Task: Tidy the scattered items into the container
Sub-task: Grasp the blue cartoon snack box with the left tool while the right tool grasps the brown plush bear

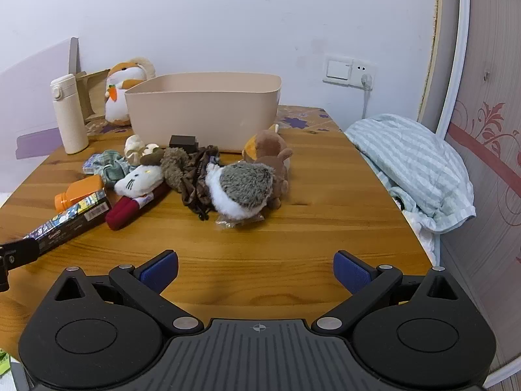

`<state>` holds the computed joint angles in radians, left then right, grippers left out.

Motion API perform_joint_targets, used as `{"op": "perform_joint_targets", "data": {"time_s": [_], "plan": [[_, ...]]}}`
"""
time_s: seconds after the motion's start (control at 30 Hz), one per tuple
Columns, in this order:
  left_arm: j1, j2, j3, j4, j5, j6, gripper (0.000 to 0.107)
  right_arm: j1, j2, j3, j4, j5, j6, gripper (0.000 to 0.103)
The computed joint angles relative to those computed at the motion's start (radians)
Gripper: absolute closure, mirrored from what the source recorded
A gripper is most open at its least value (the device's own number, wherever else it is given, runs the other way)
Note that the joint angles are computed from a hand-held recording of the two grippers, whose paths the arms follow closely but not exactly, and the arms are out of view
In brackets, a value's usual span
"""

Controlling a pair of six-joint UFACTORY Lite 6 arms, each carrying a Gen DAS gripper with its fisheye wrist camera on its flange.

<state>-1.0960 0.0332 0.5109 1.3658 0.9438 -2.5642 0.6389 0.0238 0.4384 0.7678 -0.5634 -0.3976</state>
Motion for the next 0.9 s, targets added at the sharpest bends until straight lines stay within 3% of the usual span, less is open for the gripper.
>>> {"op": "perform_joint_targets", "data": {"time_s": [0.9], "plan": [[0.38,0.156,0.028,0.374,-0.179,-0.11,0.004,-0.172,0.244,0.223,-0.257,0.03,0.133,0.001]]}}
